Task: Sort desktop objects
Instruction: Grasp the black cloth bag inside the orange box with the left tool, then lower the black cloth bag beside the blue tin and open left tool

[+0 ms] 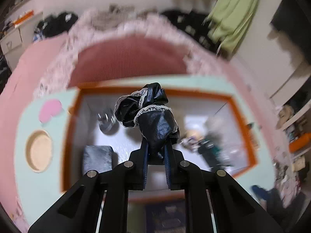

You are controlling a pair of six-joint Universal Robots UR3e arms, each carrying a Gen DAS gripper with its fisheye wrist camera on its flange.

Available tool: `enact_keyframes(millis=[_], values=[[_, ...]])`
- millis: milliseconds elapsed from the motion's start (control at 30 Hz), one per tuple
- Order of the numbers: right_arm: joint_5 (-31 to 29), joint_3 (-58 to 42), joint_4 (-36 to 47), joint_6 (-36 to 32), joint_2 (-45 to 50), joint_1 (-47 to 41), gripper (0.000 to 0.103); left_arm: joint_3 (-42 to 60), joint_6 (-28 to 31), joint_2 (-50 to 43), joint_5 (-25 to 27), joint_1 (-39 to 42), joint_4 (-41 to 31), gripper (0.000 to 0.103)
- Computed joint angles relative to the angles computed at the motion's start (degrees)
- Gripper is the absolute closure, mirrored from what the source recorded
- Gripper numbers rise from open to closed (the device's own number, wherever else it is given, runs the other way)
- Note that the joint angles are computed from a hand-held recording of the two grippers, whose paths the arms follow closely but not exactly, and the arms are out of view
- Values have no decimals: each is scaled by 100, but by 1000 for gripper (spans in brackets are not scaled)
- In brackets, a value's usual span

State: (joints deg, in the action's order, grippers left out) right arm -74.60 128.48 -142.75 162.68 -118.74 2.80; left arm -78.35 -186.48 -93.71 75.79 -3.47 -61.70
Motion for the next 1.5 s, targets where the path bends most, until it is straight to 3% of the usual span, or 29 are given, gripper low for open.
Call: enact_keyframes(millis=[233, 400, 467, 500, 533, 600, 700, 767, 867, 900, 933, 1000, 1100, 1200, 1233, 1500], values=[[38, 23, -6, -32, -15, -40, 0, -611, 428, 1794, -1040, 524, -107, 88], [58, 38, -18, -51, -19, -62, 0, -1663, 591, 2825, -873, 627, -192, 88], [68, 40, -11, -58, -23, -73, 0, -2275, 577, 3258, -553, 564, -138, 88], [74, 49, -23, -64, -22, -79, 0, -2514, 472, 3290, -160, 357, 73, 88], [85, 53, -24, -71, -24, -88, 0, -2806, 268, 3232, 604, -89, 396, 88], [65, 39, -48, -51, 10, -59, 0, -3066, 37, 3060, 1314, -545, 622, 88], [79, 45, -49, -63, 7, -74, 0, -3407, 19, 2844, 1026, -509, 741, 88], [94, 52, -53, -78, 3, -90, 0, -3412, -79, 2584, 1164, -761, 1073, 86], [108, 60, -50, -89, -5, -106, 0, -3318, -185, 2643, 882, -731, 1206, 79], [115, 63, -52, -97, -6, -114, 0, -3381, -172, 2816, 658, -622, 1281, 70], [120, 66, -53, -102, -7, -121, 0, -3414, -172, 2942, 582, -580, 1292, 47], [133, 72, -54, -114, -10, -135, 0, -3531, -219, 3181, 770, -654, 1282, 19], [148, 80, -54, -127, -15, -153, 0, -3614, -234, 3350, 1326, -1018, 1183, 19], [160, 87, -60, -137, -17, -164, 0, -3725, 31, 3185, 1437, -1235, 823, 18], [169, 89, -62, -154, -9, -175, 0, -4008, 39, 3076, 1493, -1329, 1236, 2], [117, 79, -137, -104, 39, -91, 0, -4424, -307, 1756, 1693, -1305, 2917, 0]])
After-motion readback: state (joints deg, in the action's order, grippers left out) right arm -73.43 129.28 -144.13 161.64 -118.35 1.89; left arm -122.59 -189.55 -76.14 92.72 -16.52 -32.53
